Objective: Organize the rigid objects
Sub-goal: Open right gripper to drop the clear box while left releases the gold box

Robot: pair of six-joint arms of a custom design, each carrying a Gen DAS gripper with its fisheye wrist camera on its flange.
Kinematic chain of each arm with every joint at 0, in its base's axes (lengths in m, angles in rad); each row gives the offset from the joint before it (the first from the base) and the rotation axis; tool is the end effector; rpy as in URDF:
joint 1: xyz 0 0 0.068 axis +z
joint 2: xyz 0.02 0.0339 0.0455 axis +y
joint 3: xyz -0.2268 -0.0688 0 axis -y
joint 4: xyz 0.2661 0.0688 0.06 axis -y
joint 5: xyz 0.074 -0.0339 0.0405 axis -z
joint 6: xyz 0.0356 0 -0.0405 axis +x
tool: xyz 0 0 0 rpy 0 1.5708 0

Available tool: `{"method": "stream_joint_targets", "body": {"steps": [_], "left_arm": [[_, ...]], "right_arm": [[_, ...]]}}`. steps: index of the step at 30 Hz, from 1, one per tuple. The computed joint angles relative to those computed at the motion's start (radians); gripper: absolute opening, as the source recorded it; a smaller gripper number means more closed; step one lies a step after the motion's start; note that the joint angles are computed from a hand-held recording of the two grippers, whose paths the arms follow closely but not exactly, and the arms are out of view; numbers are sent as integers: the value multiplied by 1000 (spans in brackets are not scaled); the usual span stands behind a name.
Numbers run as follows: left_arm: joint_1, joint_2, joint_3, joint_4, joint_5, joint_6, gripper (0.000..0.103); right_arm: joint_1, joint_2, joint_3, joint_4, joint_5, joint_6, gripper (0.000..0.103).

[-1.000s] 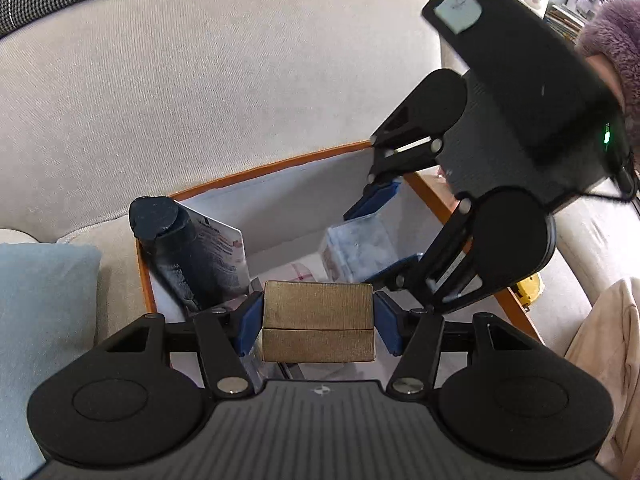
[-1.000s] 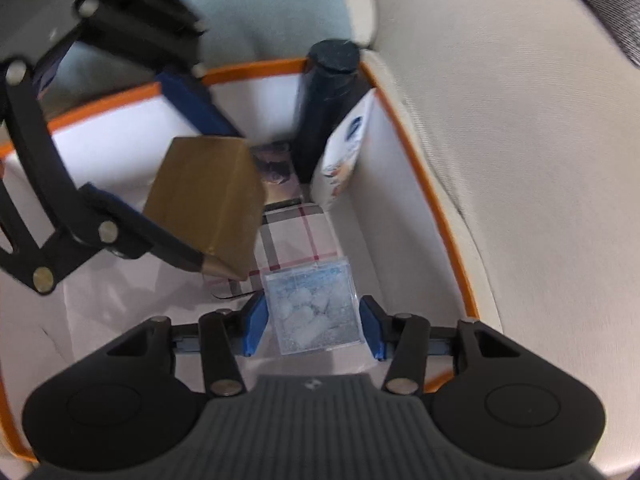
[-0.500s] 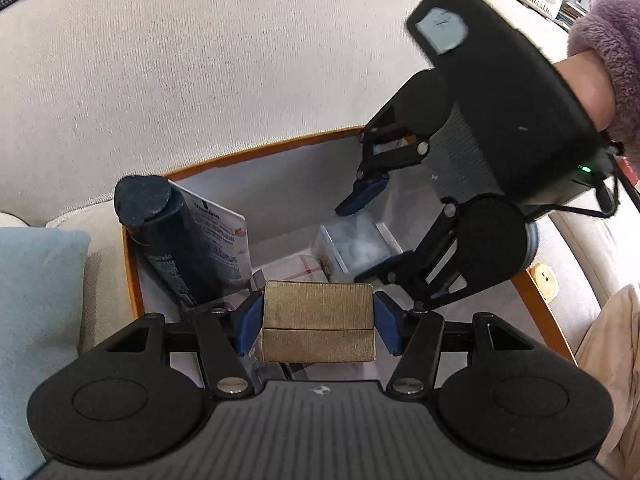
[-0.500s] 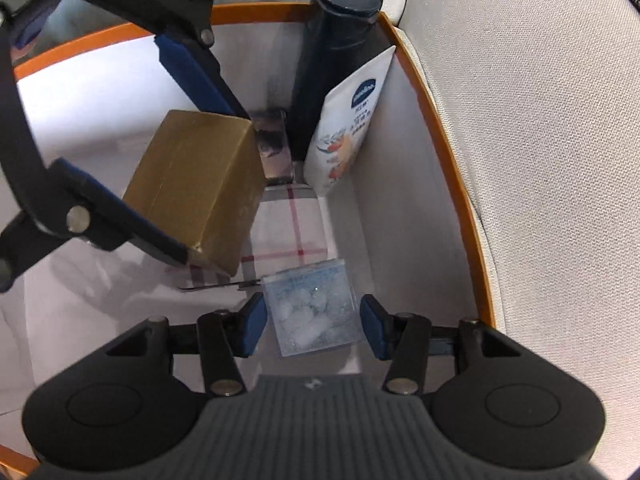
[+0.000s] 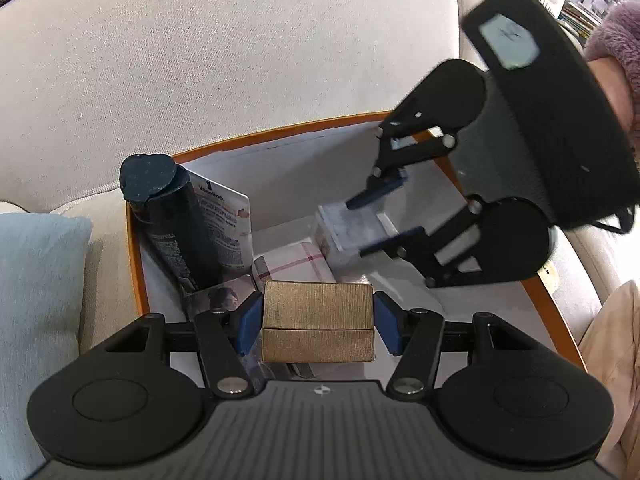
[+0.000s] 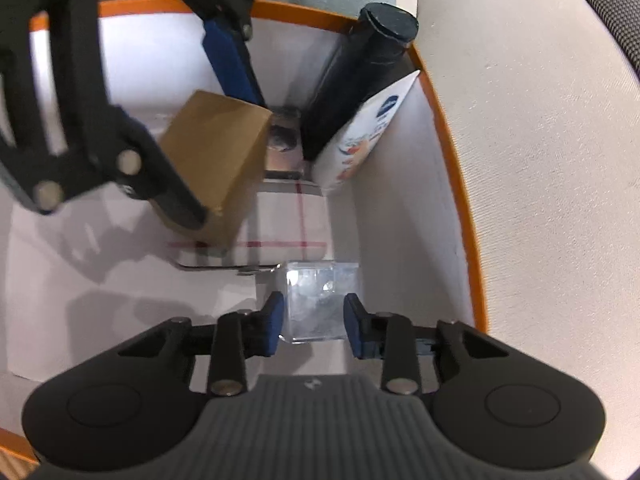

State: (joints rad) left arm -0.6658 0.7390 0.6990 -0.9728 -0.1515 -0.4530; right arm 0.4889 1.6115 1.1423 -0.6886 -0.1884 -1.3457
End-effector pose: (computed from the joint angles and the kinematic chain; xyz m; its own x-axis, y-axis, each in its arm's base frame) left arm 0.1437 -0.1060 0.2229 -0.8396 0.1093 -0.5321 0.2005 0.9727 -0.1166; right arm 0.2948 0.1644 0.1735 0.3339 -0.9070 -0.2568 -0.9060 -0.2336 -0.3529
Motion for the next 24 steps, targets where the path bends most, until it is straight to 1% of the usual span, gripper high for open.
{"method": "stream_joint_targets", "body": {"steps": [2,4,5,8,9,11,14,16,18,19,21,23,24], "left_arm": [[-1,2,-1,2,-3,1,67],[-4,3,-2,6,-5,-3,67],[-2,14,-11,26,-4,0,67],[-5,16,-11,40,2,13,67],[-7,21,-8,44,5,18,67],[-18,42,0,60,1,25,67],[-28,80,18,92,6,21,67],[-25,124,32,124,13,-9,67],[-21,174,54,145,10,-69,67],[-17,200,62,161,15,-105,67],[-13,251,79,192,24,-165,67],[-24,311,102,217,15,-193,67],[-31,339,115,224,8,-206,67]], "right_arm": [[9,7,4,21,12,22,30],[18,-1,-19,76,28,24,28],[20,-3,-27,91,30,16,28],[28,-18,-37,95,36,35,28],[27,-23,-34,83,34,48,27],[10,-36,-7,34,-5,87,28],[-28,-76,28,-12,-67,186,28],[-59,-113,35,-19,-104,260,29],[-82,-154,21,0,-100,332,30],[-92,-179,4,19,-92,363,33],[-115,-217,-23,41,-96,402,34],[-144,-204,-40,76,-117,417,34],[-138,-221,-47,81,-115,431,34]]}}
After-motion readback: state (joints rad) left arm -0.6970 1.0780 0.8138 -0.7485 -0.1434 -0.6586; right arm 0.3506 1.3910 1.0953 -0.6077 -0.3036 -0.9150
